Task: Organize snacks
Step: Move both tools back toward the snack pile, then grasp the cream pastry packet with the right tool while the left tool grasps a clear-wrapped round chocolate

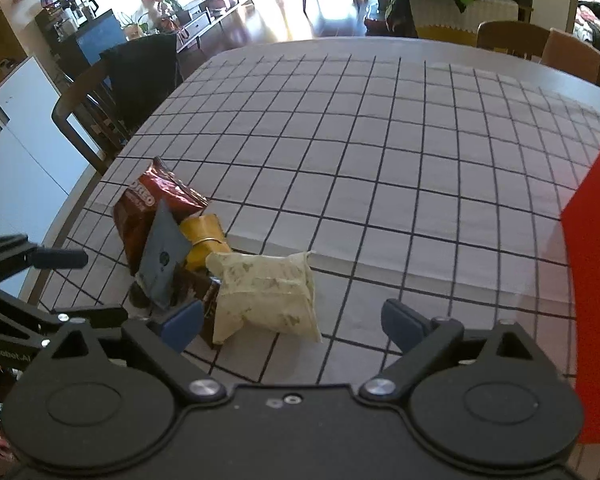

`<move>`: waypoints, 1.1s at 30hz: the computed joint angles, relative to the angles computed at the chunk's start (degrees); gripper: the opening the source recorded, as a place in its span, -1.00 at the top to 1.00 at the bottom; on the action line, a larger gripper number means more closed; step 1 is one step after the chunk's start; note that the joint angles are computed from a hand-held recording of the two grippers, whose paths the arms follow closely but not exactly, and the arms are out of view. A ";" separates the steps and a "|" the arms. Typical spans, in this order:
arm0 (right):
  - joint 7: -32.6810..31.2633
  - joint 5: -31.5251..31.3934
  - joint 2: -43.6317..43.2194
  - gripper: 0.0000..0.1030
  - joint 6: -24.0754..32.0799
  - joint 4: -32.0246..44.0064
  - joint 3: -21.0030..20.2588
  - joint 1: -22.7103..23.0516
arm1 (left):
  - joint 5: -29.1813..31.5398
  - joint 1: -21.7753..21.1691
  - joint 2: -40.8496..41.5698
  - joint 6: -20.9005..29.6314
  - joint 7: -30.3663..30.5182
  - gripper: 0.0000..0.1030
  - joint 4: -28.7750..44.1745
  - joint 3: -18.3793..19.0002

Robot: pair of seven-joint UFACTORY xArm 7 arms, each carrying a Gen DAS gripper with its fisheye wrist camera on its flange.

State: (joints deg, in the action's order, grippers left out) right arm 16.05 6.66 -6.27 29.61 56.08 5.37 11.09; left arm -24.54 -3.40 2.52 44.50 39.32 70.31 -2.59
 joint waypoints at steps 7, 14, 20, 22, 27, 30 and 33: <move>-1.52 3.21 3.80 -0.69 0.66 2.36 -0.27 0.01 | 0.19 0.14 2.16 1.04 -0.69 -0.58 1.41 -0.31; -5.42 10.42 5.75 -0.59 0.40 3.64 -0.38 -0.17 | 3.43 0.33 5.81 5.07 -3.74 -0.16 5.47 -0.71; -6.97 12.28 6.95 -0.33 2.06 4.87 0.07 -0.28 | 4.22 0.41 6.21 4.36 -3.42 -0.01 5.51 -1.33; -7.75 12.97 7.03 -0.26 1.99 4.90 0.19 -0.24 | 4.17 0.43 5.94 4.28 -2.41 0.04 5.16 -1.46; -6.21 10.11 6.86 -0.16 1.02 4.54 0.47 0.14 | 4.26 0.12 5.86 3.81 -2.53 0.10 4.89 -1.51; -4.89 8.42 6.61 -0.10 0.79 4.48 0.51 0.34 | 4.63 -0.04 5.84 3.77 -3.15 0.11 4.88 -1.48; -3.42 7.21 5.92 -0.06 0.35 3.75 0.46 0.41 | 4.72 0.04 5.32 3.85 -3.59 0.11 4.41 -1.34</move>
